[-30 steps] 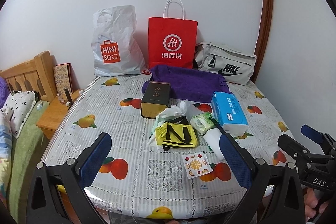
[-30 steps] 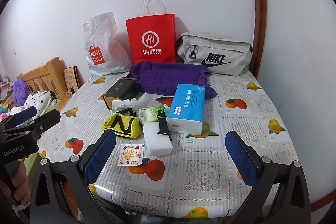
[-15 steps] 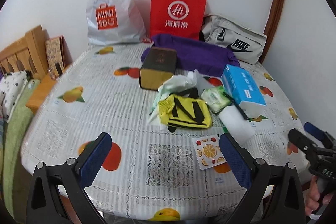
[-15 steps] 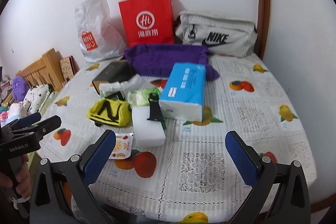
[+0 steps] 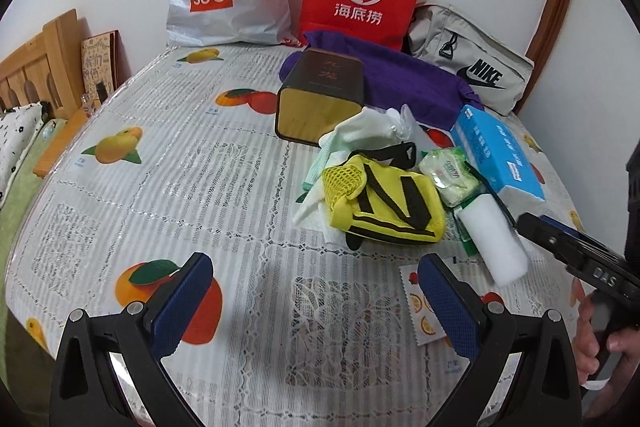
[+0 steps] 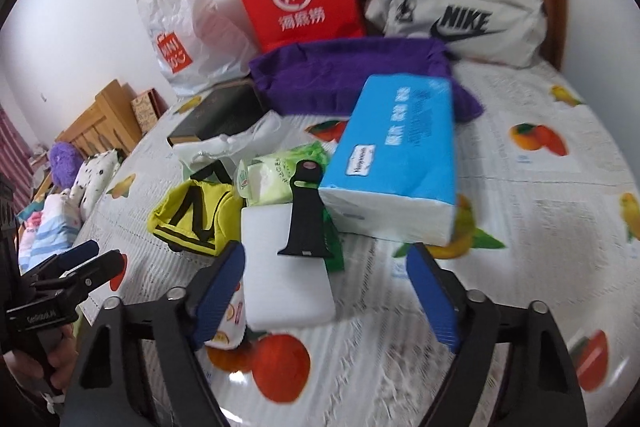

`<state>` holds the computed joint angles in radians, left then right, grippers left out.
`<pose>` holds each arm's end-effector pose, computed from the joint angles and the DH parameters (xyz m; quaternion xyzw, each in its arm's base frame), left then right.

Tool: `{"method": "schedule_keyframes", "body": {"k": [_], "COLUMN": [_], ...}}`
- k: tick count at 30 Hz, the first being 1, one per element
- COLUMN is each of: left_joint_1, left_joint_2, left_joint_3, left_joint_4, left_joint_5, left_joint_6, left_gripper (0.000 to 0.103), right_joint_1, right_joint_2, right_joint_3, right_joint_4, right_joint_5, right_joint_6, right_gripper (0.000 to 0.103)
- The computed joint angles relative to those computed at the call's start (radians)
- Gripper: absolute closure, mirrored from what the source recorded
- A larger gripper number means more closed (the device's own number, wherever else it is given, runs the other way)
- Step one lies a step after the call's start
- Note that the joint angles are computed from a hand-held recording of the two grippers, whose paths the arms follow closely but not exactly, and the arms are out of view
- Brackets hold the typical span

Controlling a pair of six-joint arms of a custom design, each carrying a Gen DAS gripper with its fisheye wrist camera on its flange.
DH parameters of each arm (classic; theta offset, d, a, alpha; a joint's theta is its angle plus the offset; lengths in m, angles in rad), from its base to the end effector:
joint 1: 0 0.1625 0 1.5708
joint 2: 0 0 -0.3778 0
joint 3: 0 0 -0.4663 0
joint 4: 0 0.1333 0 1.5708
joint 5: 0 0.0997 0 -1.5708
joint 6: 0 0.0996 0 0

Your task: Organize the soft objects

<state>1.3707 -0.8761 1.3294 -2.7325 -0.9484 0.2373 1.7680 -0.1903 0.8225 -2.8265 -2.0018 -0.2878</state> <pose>0.0306 -0.8117 0.2519 0.0900 0.8946 -0.3248 0.2933 0.2625 -0.8459 -0.0568 0.1596 -0.9183 0.2901 0.2169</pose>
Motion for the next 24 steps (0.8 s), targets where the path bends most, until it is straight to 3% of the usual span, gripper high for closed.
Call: {"method": "schedule_keyframes", "body": {"k": [4, 7, 8, 12, 17, 24], "left_joint_1": [0.007, 0.01, 0.012, 0.013, 0.013, 0.012], "left_joint_2": [0.022, 0.035, 0.039, 0.048, 0.051, 0.054], "left_joint_3": [-0.032, -0.052, -0.059, -0.071, -0.074, -0.076], "left_joint_4": [0.028, 0.048, 0.054, 0.068, 0.065, 0.071], "left_joint_5": [0.003, -0.003, -0.004, -0.011, -0.029, -0.033], "left_joint_6": [-0.009, -0.015, -0.015, -0.008, 0.001, 0.012], "left_gripper": [0.0, 0.0, 0.0, 0.0, 0.0, 0.0], "right_joint_1": [-0.011, -0.027, -0.03, -0.011, -0.008, -0.015], "right_joint_2": [0.043, 0.044, 0.04, 0.023, -0.056, -0.076], "right_joint_3": [-0.075, -0.092, -0.089, -0.044, 0.072, 0.101], "right_joint_4": [0.061, 0.122, 0.135, 0.051, -0.009, 0.056], "right_joint_5": [0.033, 0.121, 0.14, 0.091, 0.115, 0.082], "right_joint_6": [-0.003, 0.009, 0.014, -0.04, -0.035, -0.015], "right_gripper": [0.043, 0.069, 0.07, 0.071, 0.07, 0.069]}}
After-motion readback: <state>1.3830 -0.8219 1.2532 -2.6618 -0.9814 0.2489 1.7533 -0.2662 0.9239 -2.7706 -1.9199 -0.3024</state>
